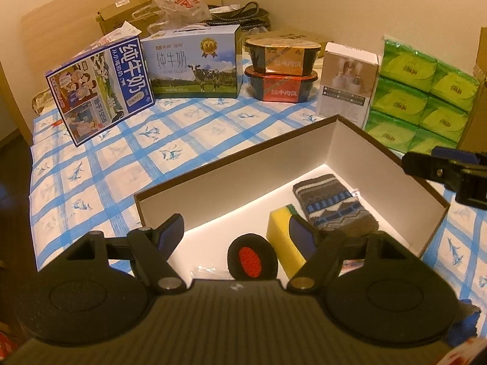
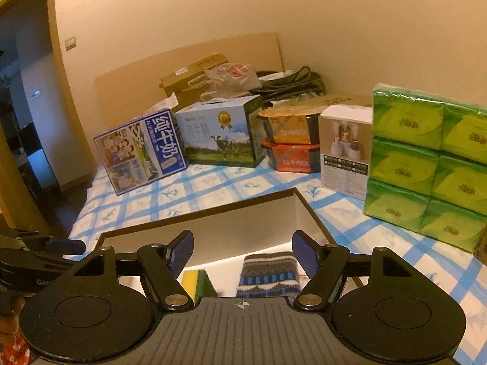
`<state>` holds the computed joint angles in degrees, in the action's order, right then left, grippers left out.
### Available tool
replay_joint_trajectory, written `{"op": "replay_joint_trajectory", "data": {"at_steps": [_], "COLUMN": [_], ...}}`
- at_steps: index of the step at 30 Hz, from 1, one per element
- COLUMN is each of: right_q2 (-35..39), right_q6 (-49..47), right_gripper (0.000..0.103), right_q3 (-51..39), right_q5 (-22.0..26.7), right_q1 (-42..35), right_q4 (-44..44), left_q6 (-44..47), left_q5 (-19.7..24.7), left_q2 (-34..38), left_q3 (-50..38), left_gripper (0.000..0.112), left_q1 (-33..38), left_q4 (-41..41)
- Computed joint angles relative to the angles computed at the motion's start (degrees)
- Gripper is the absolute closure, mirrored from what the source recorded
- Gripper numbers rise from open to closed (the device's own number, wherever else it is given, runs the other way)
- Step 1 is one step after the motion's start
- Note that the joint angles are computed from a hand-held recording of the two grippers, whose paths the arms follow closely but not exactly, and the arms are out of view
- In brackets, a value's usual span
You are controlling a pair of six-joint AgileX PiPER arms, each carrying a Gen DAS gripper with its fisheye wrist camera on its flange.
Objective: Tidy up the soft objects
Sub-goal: 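Carry the knitted sock and black-red pad into the brown box and release both, then withdraw both tools from the box toward the grey cloth and stocking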
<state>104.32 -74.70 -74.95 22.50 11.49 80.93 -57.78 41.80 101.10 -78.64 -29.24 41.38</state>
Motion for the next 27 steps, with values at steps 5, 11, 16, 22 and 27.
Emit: {"op": "replay_joint_trajectory", "data": {"at_steps": [5, 11, 16, 22, 27], "right_q2": [-2.9, -8.8, -16.0, -27.0, -36.0], "right_q6": [0.0, -1.2, -1.5, 1.8, 7.0], "right_gripper": [0.03, 0.029, 0.028, 0.027, 0.027], "right_q3": [3.7, 10.9, 18.8, 28.5, 35.1], "right_q5": [0.8, 2.5, 4.7, 8.5, 11.9], "right_q1": [-1.0, -2.9, -5.7, -10.9, -15.9], "right_q4": [0.5, 1.6, 1.9, -1.8, -5.8], "left_q6": [-1.5, -4.9, -10.3, -17.9, -25.2], "left_q5": [0.4, 1.1, 4.1, 10.7, 17.7], "left_q2": [-2.8, -8.5, -13.7, -19.3, -22.3], "left_q3": [2.3, 7.2, 11.5, 15.8, 18.1], "left_gripper": [0.038, 0.038, 0.038, 0.038, 0.037], "left_q1": [-1.8, -6.0, -12.2, -21.8, -30.8], "left_q4": [0.9, 1.9, 4.6, 7.1, 8.9]}}
